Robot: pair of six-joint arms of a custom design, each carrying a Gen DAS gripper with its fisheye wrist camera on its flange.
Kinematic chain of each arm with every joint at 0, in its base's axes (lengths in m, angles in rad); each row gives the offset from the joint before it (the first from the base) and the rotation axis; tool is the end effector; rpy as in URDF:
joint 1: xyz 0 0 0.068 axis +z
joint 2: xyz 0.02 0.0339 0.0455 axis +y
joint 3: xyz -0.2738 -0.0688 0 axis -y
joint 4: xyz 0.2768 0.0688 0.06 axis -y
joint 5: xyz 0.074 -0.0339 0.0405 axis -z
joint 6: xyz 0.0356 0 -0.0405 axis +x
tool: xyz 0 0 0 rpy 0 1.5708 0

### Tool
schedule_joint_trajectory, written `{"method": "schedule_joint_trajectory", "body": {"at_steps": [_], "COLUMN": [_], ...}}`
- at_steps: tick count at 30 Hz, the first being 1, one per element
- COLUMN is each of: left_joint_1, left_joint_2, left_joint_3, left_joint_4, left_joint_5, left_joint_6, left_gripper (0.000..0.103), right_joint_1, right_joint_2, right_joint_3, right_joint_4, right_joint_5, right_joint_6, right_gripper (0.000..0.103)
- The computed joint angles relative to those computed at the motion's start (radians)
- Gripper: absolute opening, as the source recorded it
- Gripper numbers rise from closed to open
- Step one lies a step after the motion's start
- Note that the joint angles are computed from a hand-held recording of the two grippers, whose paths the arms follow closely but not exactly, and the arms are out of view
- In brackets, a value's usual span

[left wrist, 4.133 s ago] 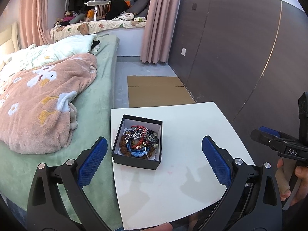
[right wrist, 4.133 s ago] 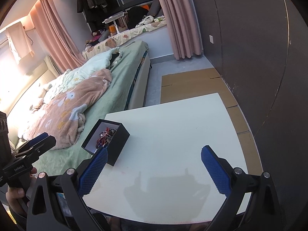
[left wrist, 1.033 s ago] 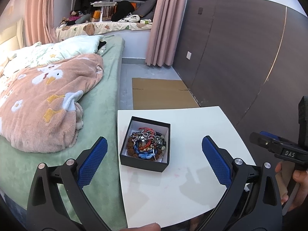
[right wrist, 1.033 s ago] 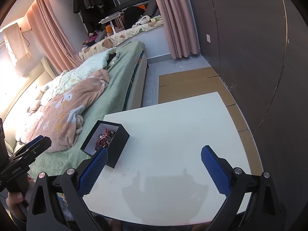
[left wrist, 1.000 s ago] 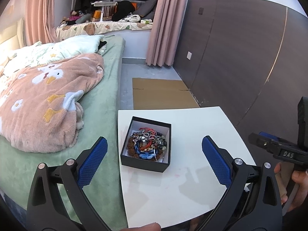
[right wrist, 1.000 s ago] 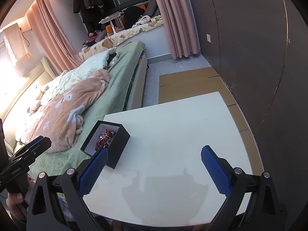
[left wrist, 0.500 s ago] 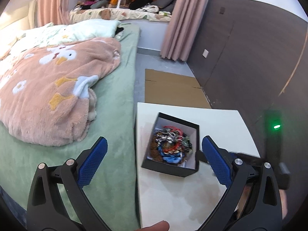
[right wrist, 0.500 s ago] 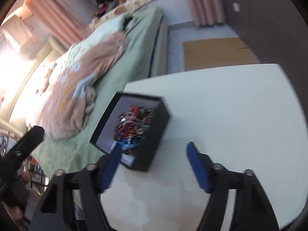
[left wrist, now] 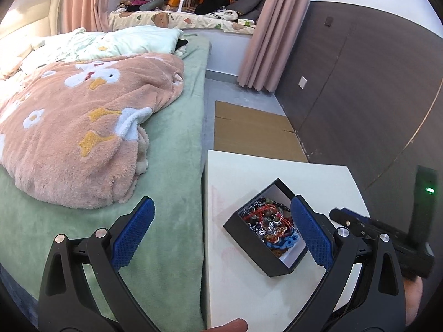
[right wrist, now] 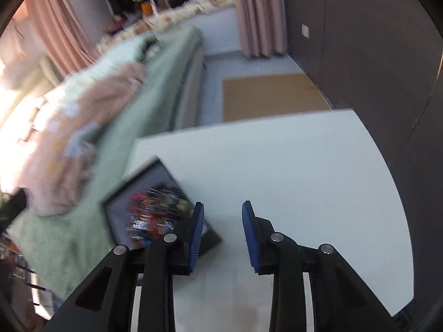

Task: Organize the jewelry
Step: 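Grasp the black box rim with the right tool and lift it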

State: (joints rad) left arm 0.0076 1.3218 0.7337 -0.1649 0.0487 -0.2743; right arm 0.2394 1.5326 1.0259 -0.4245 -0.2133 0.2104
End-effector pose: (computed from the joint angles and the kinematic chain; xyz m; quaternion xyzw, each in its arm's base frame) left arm 0.2961 0.0005 0.2003 -0.1193 0.9096 -0.0750 0.3910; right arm 0.3340 0.0893 0.2179 -0.0471 0.9433 0.1682 0.2822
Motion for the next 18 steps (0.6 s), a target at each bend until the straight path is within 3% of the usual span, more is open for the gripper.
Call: {"method": "schedule_joint_trajectory", "body": {"at_steps": [4,6,11,13,18], "left_joint_1": [0.013,0.014,0.018,0.021,-0.004], "left_joint_2": [-0.001,-0.007,-0.016,-0.011,-0.002], "left_joint_3": [-0.002,-0.002,-0.012,-0.009,-0.006], "left_joint_4": [0.000,-0.003,0.007,0.005,0.007], "left_joint_5": [-0.012,-0.023,-0.058,-0.053,-0.067], "left_joint_6": [-0.002,0.001,0.001,0.000,0.003], "left_gripper": [0.098,0.098,0.098,0.098,0.098], "right_joint_1": [0.050,0.078,0.136,0.127,0.091], "right_joint_2": [0.088,0.142,0.195,0.201,0.167], "right_joint_3": [0.051,0.074,0.088,0.097,0.058], "right_joint_4": [-0.050,-0.067,-0.055,-0.076,-0.038], "right_joint_5": [-0.214,-0.258,-0.198,-0.217,-0.286], "right_joint_6": [-0.074,-0.091,-0.109,-0.130,-0.074], "right_gripper": [0.029,0.029,0.028,0.011,0.008]}}
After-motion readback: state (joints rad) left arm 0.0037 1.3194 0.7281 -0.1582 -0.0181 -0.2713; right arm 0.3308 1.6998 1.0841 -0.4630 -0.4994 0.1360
